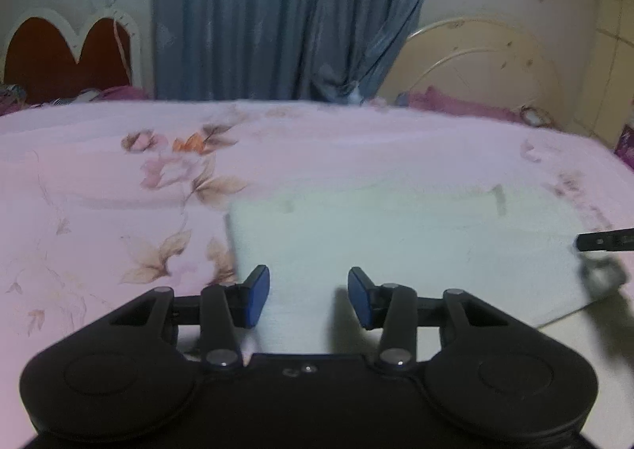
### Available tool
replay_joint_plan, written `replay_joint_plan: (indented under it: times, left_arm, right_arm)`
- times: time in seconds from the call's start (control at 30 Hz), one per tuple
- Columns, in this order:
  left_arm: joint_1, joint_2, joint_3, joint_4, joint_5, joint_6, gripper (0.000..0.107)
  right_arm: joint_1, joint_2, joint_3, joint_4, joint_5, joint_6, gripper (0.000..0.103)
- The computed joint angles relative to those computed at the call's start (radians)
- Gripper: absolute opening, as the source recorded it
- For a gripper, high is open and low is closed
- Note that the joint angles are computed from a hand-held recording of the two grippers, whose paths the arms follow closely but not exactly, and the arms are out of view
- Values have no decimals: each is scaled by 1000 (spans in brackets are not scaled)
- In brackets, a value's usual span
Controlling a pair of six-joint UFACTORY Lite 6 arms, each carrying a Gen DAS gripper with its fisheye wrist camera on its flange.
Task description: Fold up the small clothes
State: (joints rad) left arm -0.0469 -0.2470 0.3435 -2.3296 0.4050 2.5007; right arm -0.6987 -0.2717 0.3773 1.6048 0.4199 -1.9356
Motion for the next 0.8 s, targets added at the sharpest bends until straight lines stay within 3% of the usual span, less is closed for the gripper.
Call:
replay_joint_plan:
  times: [0.07, 0.1, 0.13, 0.17, 0.23, 0.27, 0.33, 0.4, 0.5, 0.67, 0.8]
  left_arm:
    - [-47, -92, -49, 30, -27, -42, 43]
    - [-80, -113, -62, 12, -45, -30, 43]
    - [-112, -123, -76, -34, -58, 10, 43]
    - [-144, -120, -84, -96, -71, 70, 43]
    - [-191, -61, -68, -258, -107, 223, 43]
    - [-189, -39, -68, -283, -95, 252, 43]
    - [-176, -48, -76, -255, -88, 233, 44]
    - [-166, -75, -80, -201, -106, 184, 44]
    - [-144, -105, -108, -159, -100, 163, 43]
    - [-154, -207, -151, -101, -139, 69, 43]
    - [-148, -191, -161, -122, -132, 114, 43]
  right_arm:
    - [-38, -94, -38, -106, 51, 64, 10]
    - [-53, -128, -60, -144, 71, 89, 41]
    - [-72, -158, -85, -163, 96, 84, 62]
    - [-90, -230, -135, -206, 137, 100, 73]
    - [-67, -279, -189, -215, 97, 65, 59]
    - [-63, -258, -193, -208, 55, 52, 37]
    - [-162, -165, -169, -142, 96, -18, 34]
    - [-242, -133, -145, -163, 114, -28, 8]
    - [-319, -141, -120, -284, 184, 44, 8]
    - [-383, -219, -148, -326, 250, 63, 8]
    - [-331, -200, -165, -311, 157, 43, 7]
